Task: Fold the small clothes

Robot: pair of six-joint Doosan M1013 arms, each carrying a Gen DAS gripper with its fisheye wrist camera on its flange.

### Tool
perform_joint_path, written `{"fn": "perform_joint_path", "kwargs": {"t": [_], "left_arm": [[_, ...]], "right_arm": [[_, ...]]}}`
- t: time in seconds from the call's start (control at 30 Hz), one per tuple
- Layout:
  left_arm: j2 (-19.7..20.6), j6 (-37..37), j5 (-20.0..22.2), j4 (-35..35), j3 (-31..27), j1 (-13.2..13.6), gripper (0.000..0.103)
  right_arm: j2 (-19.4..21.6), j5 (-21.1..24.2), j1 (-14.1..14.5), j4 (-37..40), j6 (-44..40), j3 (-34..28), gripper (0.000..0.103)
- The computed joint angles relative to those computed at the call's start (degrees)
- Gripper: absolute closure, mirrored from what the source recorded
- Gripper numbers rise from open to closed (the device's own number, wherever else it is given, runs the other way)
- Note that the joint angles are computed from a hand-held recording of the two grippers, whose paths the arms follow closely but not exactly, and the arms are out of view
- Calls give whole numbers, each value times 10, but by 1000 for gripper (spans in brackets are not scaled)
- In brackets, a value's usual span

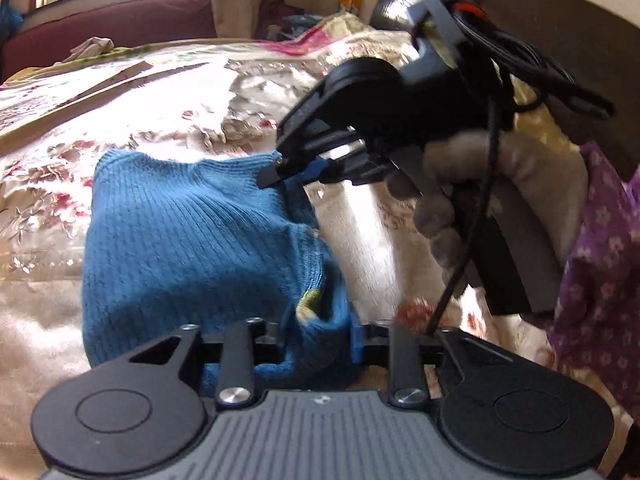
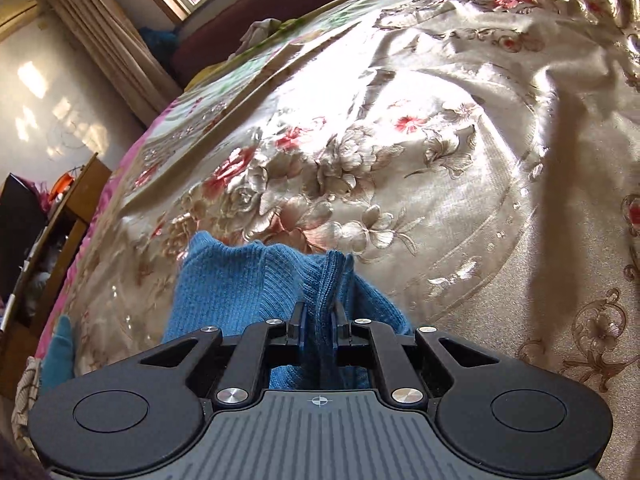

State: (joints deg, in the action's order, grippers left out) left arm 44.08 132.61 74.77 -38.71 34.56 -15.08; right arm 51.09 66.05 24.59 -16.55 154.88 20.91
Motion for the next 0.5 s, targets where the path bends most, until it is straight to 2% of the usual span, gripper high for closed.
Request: {"fn": "perform_joint_path", "kwargs": {"t": [0.1, 0.2, 0.3, 0.33, 0.4, 0.5], "left_arm": [[-3, 14, 18, -12, 3, 2, 60], [0, 33, 53, -41, -5, 11, 54], [4, 34, 94, -59, -18, 23, 53], [5, 32, 100, -58, -20, 27, 53], [-1, 35, 94, -52, -13, 34, 53], [2, 22, 68, -43, -18, 41, 52]], "right_arm": [[-9, -3, 0, 0, 15, 21, 85], [-29, -26, 1, -8, 30, 58, 85], [-49, -51, 3, -19, 38, 89, 84], [-56, -64, 3, -17, 40, 102, 80], [-65, -84, 2, -8, 40, 120, 72], [-61, -86, 2, 6, 26, 115, 71]]}}
